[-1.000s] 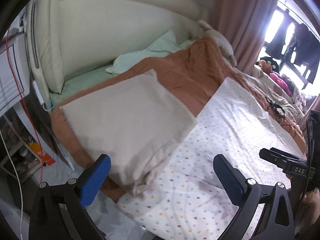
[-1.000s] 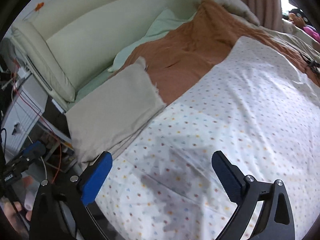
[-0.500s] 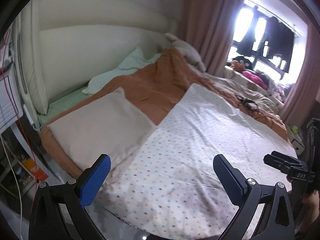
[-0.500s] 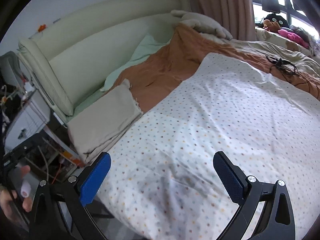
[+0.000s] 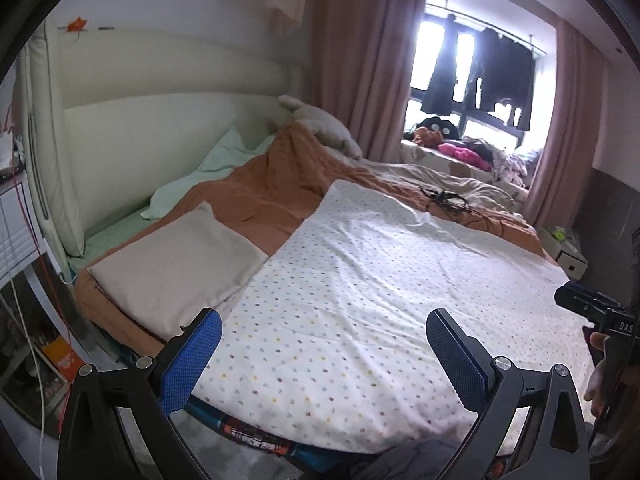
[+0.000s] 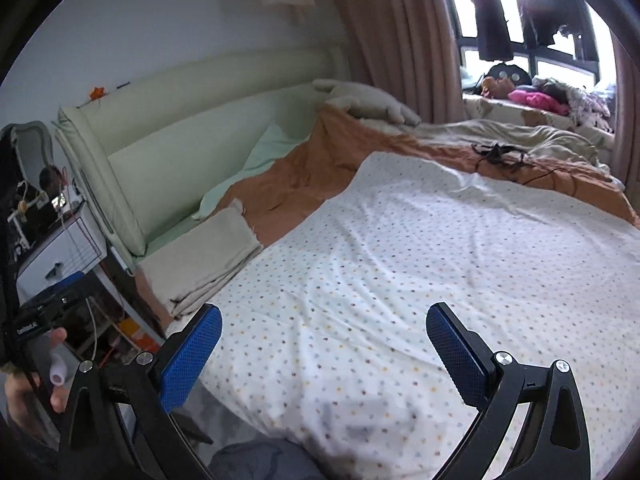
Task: Fold large clothes
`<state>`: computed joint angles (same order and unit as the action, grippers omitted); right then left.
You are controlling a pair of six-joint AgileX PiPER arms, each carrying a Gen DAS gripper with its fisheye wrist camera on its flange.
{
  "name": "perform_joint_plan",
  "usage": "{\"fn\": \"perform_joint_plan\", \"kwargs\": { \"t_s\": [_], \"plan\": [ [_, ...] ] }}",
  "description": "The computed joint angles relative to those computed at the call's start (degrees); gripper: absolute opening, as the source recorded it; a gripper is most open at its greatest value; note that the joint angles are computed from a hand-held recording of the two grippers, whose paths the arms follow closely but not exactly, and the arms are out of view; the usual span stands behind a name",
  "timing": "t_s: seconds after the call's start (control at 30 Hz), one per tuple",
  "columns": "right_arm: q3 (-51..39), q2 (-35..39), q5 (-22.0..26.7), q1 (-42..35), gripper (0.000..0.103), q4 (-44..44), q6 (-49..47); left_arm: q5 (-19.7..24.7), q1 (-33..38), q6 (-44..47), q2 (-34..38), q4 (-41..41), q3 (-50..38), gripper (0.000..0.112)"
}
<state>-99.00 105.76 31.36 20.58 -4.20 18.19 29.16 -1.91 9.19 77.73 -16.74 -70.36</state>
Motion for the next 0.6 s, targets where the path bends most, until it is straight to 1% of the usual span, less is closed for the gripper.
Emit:
{"fn": "perform_joint_plan", "kwargs": {
  "t_s": [0.13, 0.2, 0.3, 0.37, 0.43, 0.5, 0.6],
  "plan": [
    [12.88, -8.82, -6.34, 0.92, 0.102, -4.13, 4.76, -1.65, -2.26, -0.49, -4.72, 1.04, 5.1, 0.102],
    [17.65, -12.15, -8.53, 1.37, 0.102, -6.8, 8.06, -2.62, -3.17, -0.25, -7.23, 0.8, 7.97, 0.102],
    [24.64, -16.99, -10.78, 2.94, 0.102, -15.03, 16.81, -3.12, -3.96, 1.33, -9.52, -0.73, 10.58, 0.103],
    [28.87, -19.85, -11.83, 4.21, 0.102, -21.75, 23.76, -3.93, -6.07, -2.13, -11.4, 3.54, 12.58, 0.103],
    [32.56, -22.48, -12.96, 5.3, 0.102, -26.67, 29.31, -4.85, -9.11, -8.69, -13.32, 10.99, 14.51, 0.103],
    [35.49, -24.4, -13.85, 6.11, 0.102, -31.28, 34.25, -5.89, -10.35, -11.14, -15.26, 13.53, 16.61, 0.103],
    [39.87, -27.11, -13.9, 8.1, 0.102, -41.98, 45.36, -8.12, -11.87, -15.51, -17.84, 17.08, 19.84, 0.102]
  ]
}}
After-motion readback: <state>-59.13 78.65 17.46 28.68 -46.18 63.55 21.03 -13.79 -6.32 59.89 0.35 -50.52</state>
